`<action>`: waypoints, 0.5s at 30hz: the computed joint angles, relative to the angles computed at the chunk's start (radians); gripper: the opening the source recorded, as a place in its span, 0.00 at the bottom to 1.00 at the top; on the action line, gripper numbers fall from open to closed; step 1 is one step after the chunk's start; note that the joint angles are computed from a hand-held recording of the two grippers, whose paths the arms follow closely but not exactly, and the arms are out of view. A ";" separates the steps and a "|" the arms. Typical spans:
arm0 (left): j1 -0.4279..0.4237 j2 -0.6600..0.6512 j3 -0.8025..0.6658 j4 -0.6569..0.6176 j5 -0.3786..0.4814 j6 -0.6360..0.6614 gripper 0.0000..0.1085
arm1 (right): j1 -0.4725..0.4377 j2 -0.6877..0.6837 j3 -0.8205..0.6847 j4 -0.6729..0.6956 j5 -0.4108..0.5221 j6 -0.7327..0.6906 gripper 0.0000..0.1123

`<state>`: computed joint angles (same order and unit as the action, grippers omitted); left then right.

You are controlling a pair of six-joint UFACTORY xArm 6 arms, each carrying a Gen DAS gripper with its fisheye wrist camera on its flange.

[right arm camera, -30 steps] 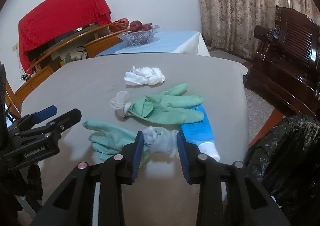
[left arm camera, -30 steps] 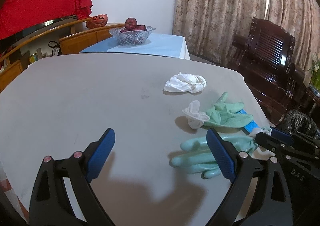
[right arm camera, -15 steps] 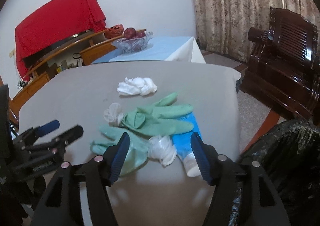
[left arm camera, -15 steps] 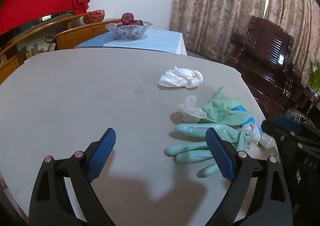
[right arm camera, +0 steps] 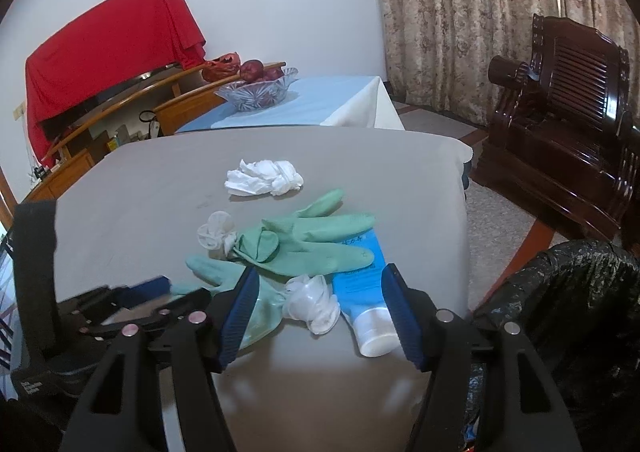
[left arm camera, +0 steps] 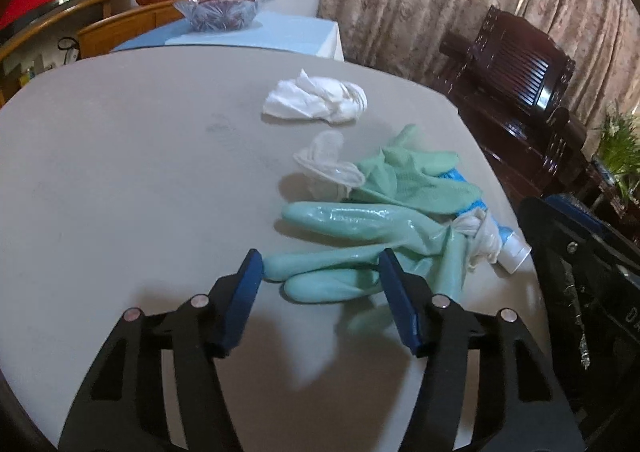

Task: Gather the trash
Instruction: 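Close the right tool on the green rubber gloves and lift them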

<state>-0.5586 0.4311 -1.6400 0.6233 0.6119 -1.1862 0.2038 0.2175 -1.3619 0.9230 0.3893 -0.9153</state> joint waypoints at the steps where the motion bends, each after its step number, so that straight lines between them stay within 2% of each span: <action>1: -0.002 0.004 -0.005 -0.005 0.004 0.004 0.45 | 0.001 0.001 0.000 0.001 0.000 -0.002 0.56; 3: -0.001 0.006 -0.005 -0.012 0.003 0.004 0.14 | 0.001 0.001 0.000 0.004 -0.002 -0.002 0.56; 4: -0.001 0.005 -0.005 -0.012 0.007 -0.001 0.11 | 0.001 0.002 -0.001 0.001 -0.002 0.002 0.56; 8: -0.013 -0.011 -0.001 0.069 0.039 -0.060 0.05 | 0.005 0.014 -0.012 -0.005 -0.009 0.018 0.56; 12: -0.011 -0.063 0.049 0.146 0.049 -0.104 0.04 | 0.010 0.043 -0.053 -0.009 -0.005 0.037 0.56; 15: 0.001 -0.130 0.117 0.204 0.088 -0.171 0.04 | 0.019 0.068 -0.089 -0.017 0.001 0.047 0.56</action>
